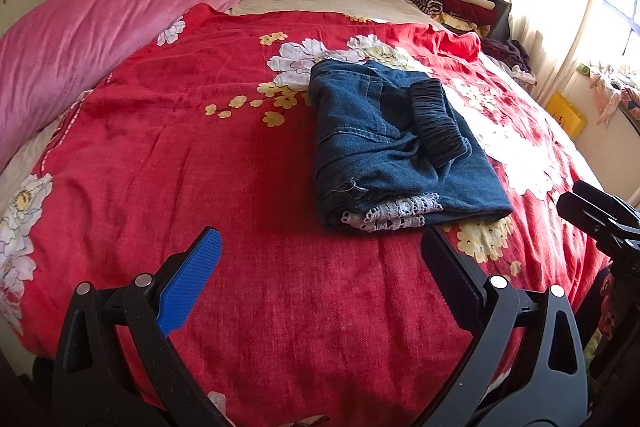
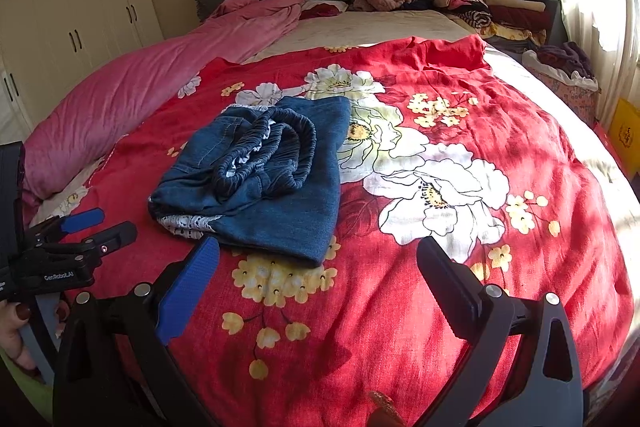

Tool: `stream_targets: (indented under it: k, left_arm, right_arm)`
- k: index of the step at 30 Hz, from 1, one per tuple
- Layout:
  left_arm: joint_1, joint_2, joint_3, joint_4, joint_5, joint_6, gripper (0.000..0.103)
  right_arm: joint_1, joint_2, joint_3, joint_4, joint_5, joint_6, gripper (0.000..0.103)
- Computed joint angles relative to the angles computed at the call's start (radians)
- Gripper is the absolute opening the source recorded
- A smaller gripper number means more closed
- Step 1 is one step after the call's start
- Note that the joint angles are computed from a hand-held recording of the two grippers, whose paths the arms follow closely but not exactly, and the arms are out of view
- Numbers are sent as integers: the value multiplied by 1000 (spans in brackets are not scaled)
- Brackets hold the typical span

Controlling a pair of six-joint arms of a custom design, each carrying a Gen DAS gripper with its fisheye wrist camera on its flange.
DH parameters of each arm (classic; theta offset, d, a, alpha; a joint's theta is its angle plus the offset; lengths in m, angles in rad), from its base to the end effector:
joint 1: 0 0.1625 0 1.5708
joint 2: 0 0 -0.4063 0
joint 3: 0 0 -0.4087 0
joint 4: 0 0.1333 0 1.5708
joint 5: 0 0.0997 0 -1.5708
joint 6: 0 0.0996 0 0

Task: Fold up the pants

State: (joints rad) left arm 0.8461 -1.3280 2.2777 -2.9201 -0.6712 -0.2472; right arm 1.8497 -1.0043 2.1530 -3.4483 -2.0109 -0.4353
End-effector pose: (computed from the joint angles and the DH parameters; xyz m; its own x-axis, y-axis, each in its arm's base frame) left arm -0.1411 -0.4781 0.2062 -0.7967 0.0098 -0.6043 0.4288 0.7138 -0.5537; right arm 0.2305 -0.4748 0.1317 -0.7729 -0.2809 0.5690 -0.5859 0.6603 -0.4699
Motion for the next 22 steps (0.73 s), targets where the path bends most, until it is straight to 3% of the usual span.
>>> stream_targets:
  k: [2,7,11,18,22]
  left_arm:
    - [2,1,-1,-6,3,-7,94]
    - [9,2,-30,109,97,-99,94]
    - [45,-25,-36,45,87,-48,94]
    - [219,-2,-226,172,207,-72,94]
    - [333,61,-358,84,249,15,94]
  right_arm:
    - [-5,-2,-2,-2,-7,2,99]
    - [-31,-11,-22,7,-30,17,99]
    - [-60,-16,-57,-2,-62,-1,99]
    - [-150,-5,-211,35,-143,-51,99]
    - [-220,67,-402,31,-270,-81,99]
